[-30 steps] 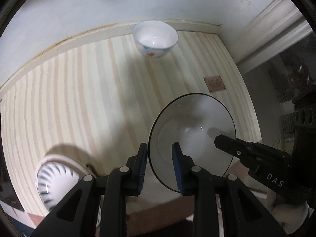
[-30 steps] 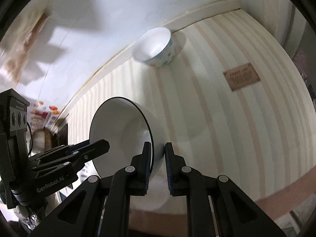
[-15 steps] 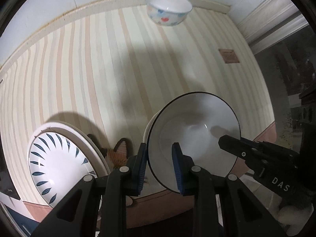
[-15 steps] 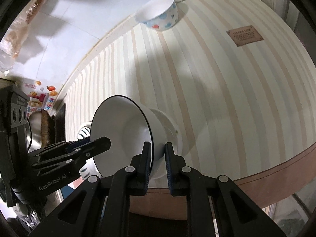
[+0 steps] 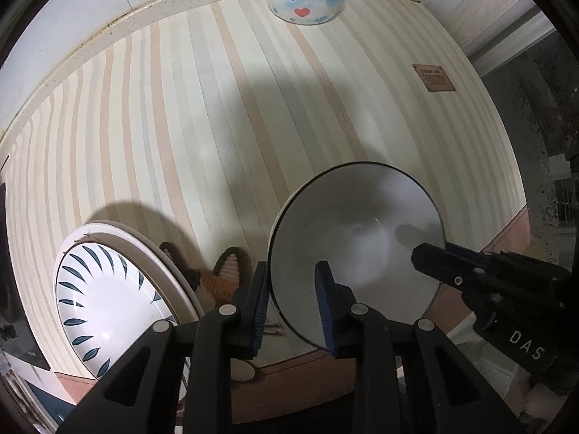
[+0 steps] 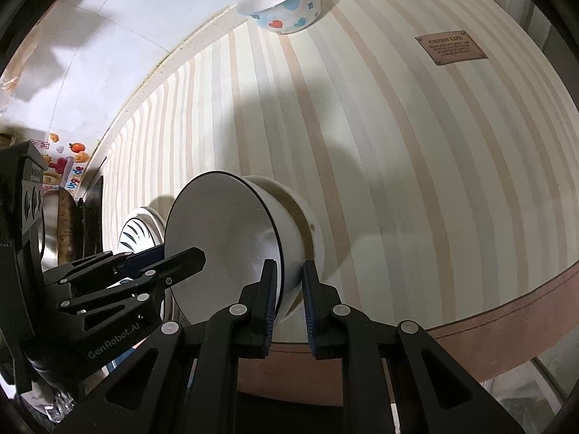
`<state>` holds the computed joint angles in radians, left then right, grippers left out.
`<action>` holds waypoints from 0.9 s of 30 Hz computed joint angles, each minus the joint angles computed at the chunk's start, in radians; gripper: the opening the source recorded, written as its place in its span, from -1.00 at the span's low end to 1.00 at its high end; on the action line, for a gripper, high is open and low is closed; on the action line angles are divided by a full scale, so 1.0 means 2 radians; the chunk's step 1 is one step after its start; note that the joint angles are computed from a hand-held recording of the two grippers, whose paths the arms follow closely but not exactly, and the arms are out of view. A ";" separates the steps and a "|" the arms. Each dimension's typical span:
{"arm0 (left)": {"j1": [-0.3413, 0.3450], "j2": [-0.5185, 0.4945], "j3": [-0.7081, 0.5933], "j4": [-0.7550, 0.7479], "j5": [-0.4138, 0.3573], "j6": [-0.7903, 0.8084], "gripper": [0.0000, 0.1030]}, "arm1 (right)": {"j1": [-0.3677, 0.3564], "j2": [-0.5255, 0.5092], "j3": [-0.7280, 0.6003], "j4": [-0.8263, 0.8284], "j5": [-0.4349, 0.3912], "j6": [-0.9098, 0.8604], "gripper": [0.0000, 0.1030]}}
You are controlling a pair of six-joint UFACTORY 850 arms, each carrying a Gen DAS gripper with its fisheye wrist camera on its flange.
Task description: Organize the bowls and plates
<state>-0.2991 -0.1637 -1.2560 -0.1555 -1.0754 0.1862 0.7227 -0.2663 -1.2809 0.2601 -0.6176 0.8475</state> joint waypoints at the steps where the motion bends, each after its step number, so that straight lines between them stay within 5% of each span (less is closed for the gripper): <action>1: 0.000 -0.002 -0.001 0.001 -0.001 0.000 -0.56 | -0.002 -0.001 -0.002 0.001 -0.004 -0.001 -0.69; 11: 0.000 0.004 -0.001 0.010 -0.008 -0.004 -0.56 | -0.005 -0.003 -0.005 0.002 -0.015 -0.006 -0.69; 17: 0.011 0.003 -0.060 -0.016 -0.008 0.007 -0.51 | -0.024 0.022 0.003 0.042 0.004 -0.032 -0.69; 19: 0.018 -0.026 -0.106 -0.040 -0.007 0.009 -0.36 | -0.037 0.028 -0.007 0.036 0.009 -0.029 -0.64; 21: 0.019 -0.068 -0.157 -0.043 0.012 -0.004 -0.33 | -0.055 0.022 -0.026 0.036 0.013 -0.045 -0.28; 24: 0.019 -0.147 -0.247 -0.024 0.025 -0.039 -0.34 | -0.080 -0.004 -0.059 0.013 0.021 -0.035 -0.24; 27: 0.020 -0.237 -0.355 -0.018 -0.002 -0.065 -0.34 | -0.110 -0.054 -0.111 0.019 0.028 -0.065 -0.24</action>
